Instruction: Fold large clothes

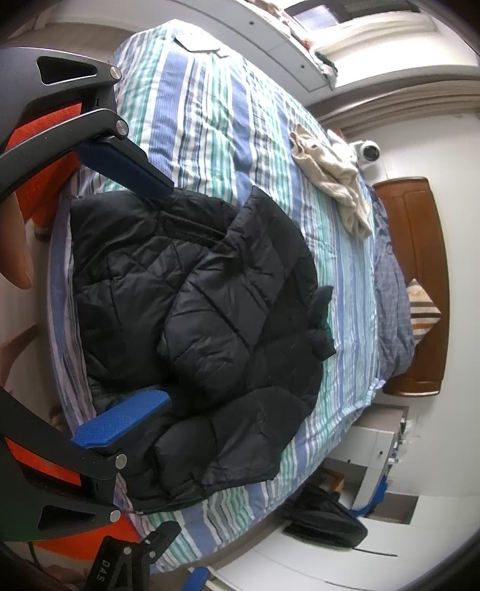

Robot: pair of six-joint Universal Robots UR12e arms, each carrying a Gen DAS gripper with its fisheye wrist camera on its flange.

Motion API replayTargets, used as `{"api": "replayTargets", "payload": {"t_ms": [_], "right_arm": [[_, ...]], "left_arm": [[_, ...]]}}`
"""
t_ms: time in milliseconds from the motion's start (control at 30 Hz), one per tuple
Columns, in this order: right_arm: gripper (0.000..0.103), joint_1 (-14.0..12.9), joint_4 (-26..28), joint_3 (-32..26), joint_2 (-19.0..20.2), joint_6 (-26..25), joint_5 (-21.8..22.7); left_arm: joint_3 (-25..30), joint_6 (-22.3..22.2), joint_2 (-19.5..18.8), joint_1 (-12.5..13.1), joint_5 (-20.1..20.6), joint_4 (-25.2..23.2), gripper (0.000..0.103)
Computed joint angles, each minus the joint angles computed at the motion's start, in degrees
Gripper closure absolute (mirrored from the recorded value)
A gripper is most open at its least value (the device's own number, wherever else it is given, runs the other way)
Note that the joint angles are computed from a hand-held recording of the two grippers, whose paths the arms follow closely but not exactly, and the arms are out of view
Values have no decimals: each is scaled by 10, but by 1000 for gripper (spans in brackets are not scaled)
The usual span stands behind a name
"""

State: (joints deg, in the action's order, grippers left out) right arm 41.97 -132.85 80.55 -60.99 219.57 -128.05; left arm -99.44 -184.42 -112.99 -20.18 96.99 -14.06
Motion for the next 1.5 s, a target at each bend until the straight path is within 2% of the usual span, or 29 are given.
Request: {"api": "replayTargets", "payload": {"t_ms": [800, 1133, 1233, 1333, 1400, 1500], "right_arm": [[1, 1, 6, -1, 1, 2, -4], [1, 1, -7, -2, 2, -9, -1], [1, 0, -39, 5, 1, -42, 6], [1, -6, -117, 26, -1, -125, 35], [1, -16, -165, 42, 0, -185, 75], [1, -34, -184, 48, 11, -261, 140]], "left_arm": [[0, 11, 0, -1, 0, -3, 0], [-3, 18, 1, -1, 4, 6, 0], [-3, 16, 1, -1, 6, 4, 0], [-3, 13, 2, 2, 5, 0, 0], [-4, 9, 2, 5, 5, 0, 0], [-6, 5, 3, 6, 11, 0, 0]]}}
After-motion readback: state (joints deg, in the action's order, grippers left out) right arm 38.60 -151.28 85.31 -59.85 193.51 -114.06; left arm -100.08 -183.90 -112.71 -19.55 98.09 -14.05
